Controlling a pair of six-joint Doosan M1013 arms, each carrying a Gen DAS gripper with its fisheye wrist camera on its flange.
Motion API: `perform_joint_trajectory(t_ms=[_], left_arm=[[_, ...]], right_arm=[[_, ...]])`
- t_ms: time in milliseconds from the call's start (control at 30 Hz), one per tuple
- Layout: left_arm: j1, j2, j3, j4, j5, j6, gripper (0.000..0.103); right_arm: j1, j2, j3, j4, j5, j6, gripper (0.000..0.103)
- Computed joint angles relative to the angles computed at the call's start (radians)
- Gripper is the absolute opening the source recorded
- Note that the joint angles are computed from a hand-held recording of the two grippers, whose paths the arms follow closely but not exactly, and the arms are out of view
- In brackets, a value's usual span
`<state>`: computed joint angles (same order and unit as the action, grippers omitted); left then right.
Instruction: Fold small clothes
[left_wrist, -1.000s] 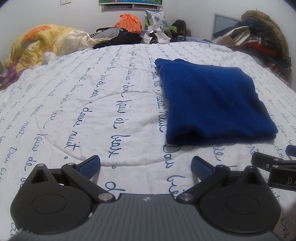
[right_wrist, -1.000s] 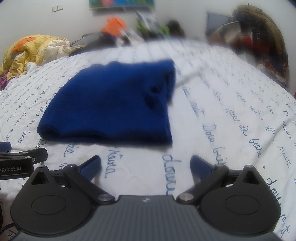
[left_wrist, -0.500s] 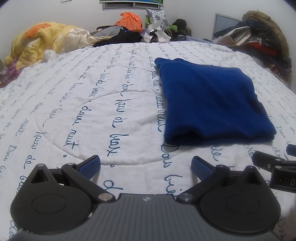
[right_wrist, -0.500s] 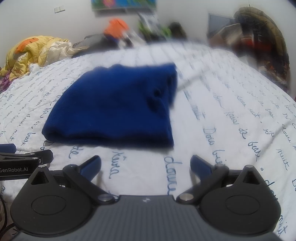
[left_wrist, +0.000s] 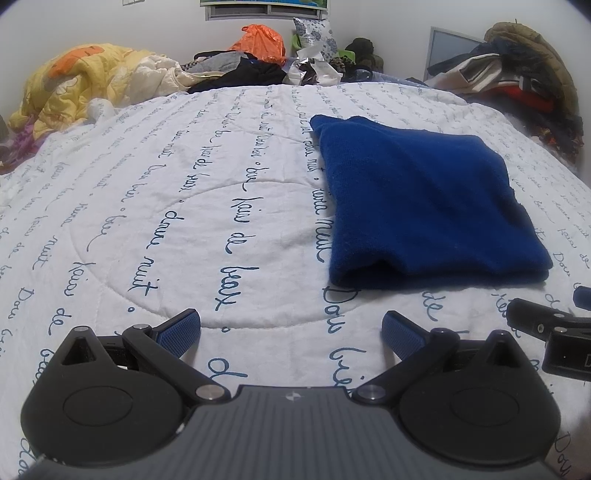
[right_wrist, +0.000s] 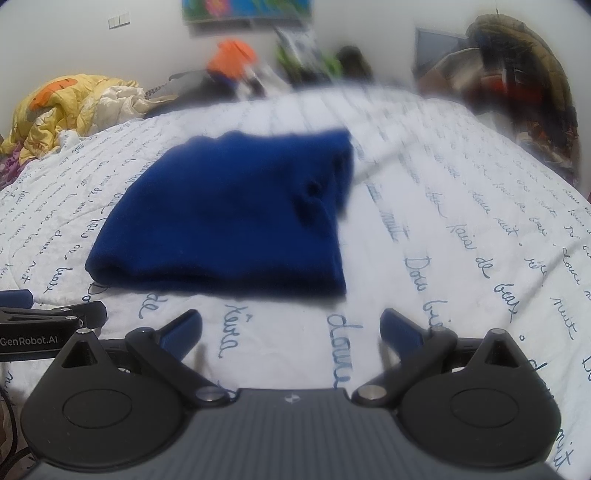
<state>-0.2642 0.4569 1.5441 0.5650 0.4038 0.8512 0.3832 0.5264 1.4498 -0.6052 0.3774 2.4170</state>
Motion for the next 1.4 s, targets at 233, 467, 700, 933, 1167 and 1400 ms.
perform_joint_trajectory(t_ms=[233,467,700,933,1167,1400], left_arm=[[0.0,-0.001,0.001,-0.001,0.0,0.001,0.103],[0.0,-0.001,0.002,0.002,-0.001,-0.001,0.103],[-0.001,-0.002,0.002,0.008,-0.002,-0.005,0.103],[-0.001,-0.002,0.003,0.01,-0.003,-0.006,0.103],[-0.001,-0.003,0.003,0.018,-0.003,-0.014,0.103],[-0.001,-0.013,0.016,0.085,-0.036,-0.078,0.103]], right_arm=[[0.001,-0.001,-0.001,-0.005,0.001,0.001,0.103],[0.001,-0.002,-0.001,-0.002,-0.003,-0.006,0.103],[0.001,-0.003,0.0,0.0,-0.008,-0.008,0.103],[0.001,-0.003,0.0,-0.001,-0.01,-0.007,0.103],[0.001,-0.003,-0.001,0.001,-0.011,-0.009,0.103],[-0.003,-0.002,-0.004,0.041,-0.018,-0.047,0.103]])
